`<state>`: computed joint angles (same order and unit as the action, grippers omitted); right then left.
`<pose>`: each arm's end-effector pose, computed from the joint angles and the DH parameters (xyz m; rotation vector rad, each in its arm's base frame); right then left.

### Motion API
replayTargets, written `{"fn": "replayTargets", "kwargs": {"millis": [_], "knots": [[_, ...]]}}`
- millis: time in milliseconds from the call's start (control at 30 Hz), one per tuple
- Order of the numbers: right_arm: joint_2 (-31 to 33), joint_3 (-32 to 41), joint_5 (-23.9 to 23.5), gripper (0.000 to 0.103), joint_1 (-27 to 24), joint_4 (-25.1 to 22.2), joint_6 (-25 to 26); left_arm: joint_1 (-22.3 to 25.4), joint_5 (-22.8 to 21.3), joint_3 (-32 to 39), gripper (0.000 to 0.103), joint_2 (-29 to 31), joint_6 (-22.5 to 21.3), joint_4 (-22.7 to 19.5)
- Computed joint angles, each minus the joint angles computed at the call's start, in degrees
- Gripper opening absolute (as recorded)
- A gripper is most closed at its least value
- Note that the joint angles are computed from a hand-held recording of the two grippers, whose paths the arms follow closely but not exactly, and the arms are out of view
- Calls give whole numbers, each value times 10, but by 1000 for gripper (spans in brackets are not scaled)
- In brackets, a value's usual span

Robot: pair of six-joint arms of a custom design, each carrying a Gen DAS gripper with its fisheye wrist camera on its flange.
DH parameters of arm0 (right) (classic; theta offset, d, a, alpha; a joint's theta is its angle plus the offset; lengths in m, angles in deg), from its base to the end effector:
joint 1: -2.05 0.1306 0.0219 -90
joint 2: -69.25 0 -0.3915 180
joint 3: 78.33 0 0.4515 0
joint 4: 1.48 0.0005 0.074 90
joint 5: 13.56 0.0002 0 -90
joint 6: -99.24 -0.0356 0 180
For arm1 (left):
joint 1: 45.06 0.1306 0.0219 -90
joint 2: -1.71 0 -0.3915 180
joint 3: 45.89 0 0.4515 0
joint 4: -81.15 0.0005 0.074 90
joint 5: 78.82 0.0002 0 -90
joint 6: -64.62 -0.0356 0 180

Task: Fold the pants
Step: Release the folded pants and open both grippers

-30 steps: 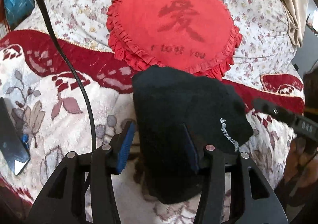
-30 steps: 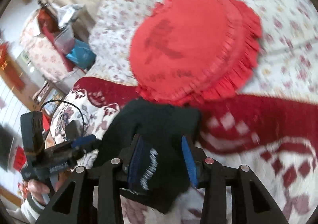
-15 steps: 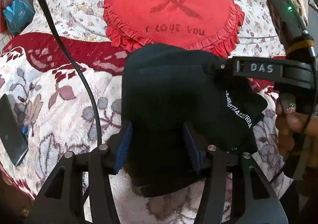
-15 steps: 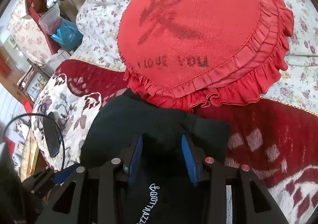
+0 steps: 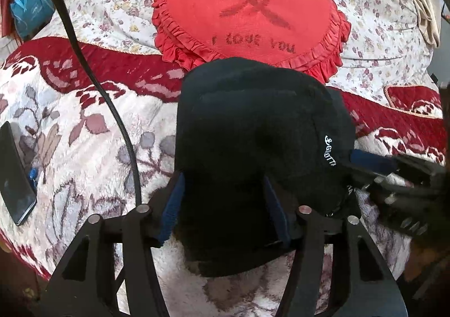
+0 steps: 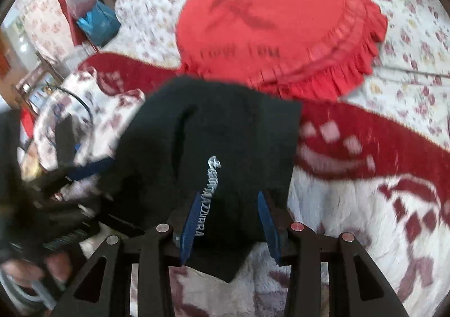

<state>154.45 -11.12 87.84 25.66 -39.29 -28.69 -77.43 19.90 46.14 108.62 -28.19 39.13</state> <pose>0.4425 0.1852 0.2911 0.3916 2.4953 0.1808 0.5303 -0.3431 0.2977 0.8400 2.4552 -0.3879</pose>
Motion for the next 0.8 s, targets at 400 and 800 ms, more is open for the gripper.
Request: {"fn": "replayTargets", "kwargs": {"millis": [400, 800], "knots": [[-36, 11, 40, 48, 29, -4, -10, 4, -2, -31, 59, -43, 4, 11], [-49, 22, 71, 51, 54, -19, -19, 16, -12, -60, 59, -87, 19, 29]]}}
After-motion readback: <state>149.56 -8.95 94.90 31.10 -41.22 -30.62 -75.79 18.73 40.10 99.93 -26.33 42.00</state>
